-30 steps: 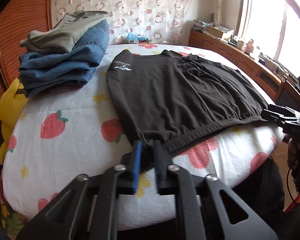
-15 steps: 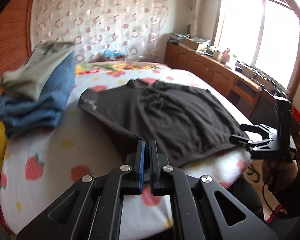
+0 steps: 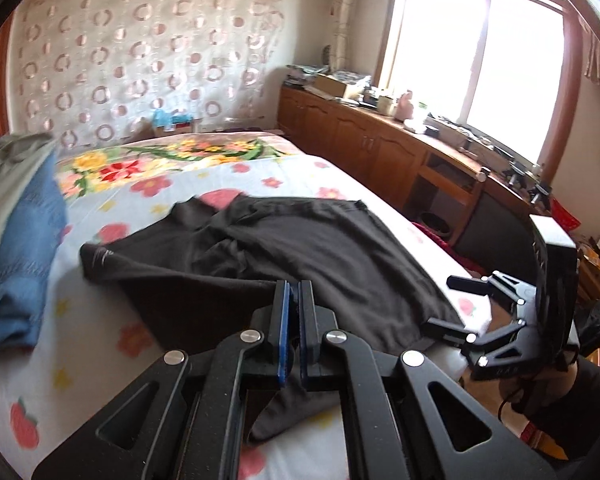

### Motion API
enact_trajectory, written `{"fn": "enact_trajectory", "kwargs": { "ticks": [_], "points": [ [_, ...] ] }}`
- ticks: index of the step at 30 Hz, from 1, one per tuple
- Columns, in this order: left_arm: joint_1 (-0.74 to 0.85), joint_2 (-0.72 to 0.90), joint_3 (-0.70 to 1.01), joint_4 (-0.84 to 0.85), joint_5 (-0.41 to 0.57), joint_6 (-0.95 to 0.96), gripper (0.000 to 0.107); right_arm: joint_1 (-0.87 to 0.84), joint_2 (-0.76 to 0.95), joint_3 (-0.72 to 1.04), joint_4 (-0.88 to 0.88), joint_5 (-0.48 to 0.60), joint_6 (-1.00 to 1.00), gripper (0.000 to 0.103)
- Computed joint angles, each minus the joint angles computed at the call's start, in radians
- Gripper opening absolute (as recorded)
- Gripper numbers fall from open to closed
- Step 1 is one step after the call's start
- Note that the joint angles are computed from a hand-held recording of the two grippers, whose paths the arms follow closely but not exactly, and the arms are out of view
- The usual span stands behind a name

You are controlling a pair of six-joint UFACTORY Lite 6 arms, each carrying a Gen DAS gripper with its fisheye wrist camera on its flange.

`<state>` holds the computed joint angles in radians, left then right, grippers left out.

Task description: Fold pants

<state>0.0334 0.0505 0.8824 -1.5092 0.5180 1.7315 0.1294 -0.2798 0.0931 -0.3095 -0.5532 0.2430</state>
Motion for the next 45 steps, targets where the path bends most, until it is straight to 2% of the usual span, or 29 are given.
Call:
{"fn": "enact_trajectory", "kwargs": {
  "ticks": [5,11,12,13,16,17,19,21,22,24,26,29,36,42,43,45],
  "points": [
    [-0.087,0.049,0.090,0.036,-0.045,-0.053,0.005,0.002,0.031,0.001,0.018,-0.024,-0.011,0.091],
    [-0.116,0.062,0.106,0.002,-0.094,-0.042,0.005,0.018,0.032,0.008,0.038,-0.019,-0.019,0.090],
    [-0.116,0.057,0.099,-0.014,-0.105,-0.031,0.008,0.009,0.036,0.013,0.019,-0.019,-0.007,0.090],
    [-0.109,0.050,0.088,-0.018,-0.115,-0.023,0.011,0.012,0.034,0.011,0.023,-0.021,-0.009,0.090],
    [-0.074,0.039,0.069,-0.050,-0.088,0.023,0.036,0.009,0.054,0.017,0.020,-0.036,-0.010,0.090],
    [-0.054,0.036,0.064,-0.056,-0.067,0.029,0.051,0.008,0.062,0.017,0.018,-0.043,-0.009,0.090],
    [-0.012,0.029,0.050,-0.052,-0.039,0.031,0.055,0.013,0.080,0.022,0.023,-0.052,-0.010,0.090],
    [0.013,0.031,0.045,-0.027,-0.047,0.018,0.066,0.015,0.092,0.034,0.009,-0.053,0.005,0.090],
    [0.027,0.030,0.035,-0.038,-0.053,0.038,0.068,0.022,0.097,0.040,0.009,-0.053,0.010,0.090],
    [0.062,0.034,0.015,-0.057,-0.052,0.075,0.070,0.049,0.109,0.055,0.020,-0.049,0.011,0.089],
    [0.093,0.048,-0.003,-0.062,-0.061,0.093,0.070,0.074,0.122,0.075,0.023,-0.040,0.015,0.080],
    [0.130,0.062,-0.046,-0.108,-0.082,0.162,0.070,0.121,0.135,0.101,0.042,-0.031,0.020,0.073],
    [0.166,0.122,-0.073,-0.138,-0.085,0.232,0.070,0.203,0.208,0.174,0.109,-0.042,-0.032,0.069],
    [0.161,0.136,-0.108,-0.196,-0.084,0.311,0.070,0.197,0.280,0.243,0.009,-0.057,0.036,0.051],
    [0.160,0.138,-0.116,-0.209,-0.087,0.328,0.070,0.189,0.291,0.254,-0.025,-0.059,0.062,0.045],
    [0.165,0.144,-0.122,-0.217,-0.092,0.341,0.070,0.184,0.314,0.277,-0.056,-0.059,0.085,0.042]
  ]
}}
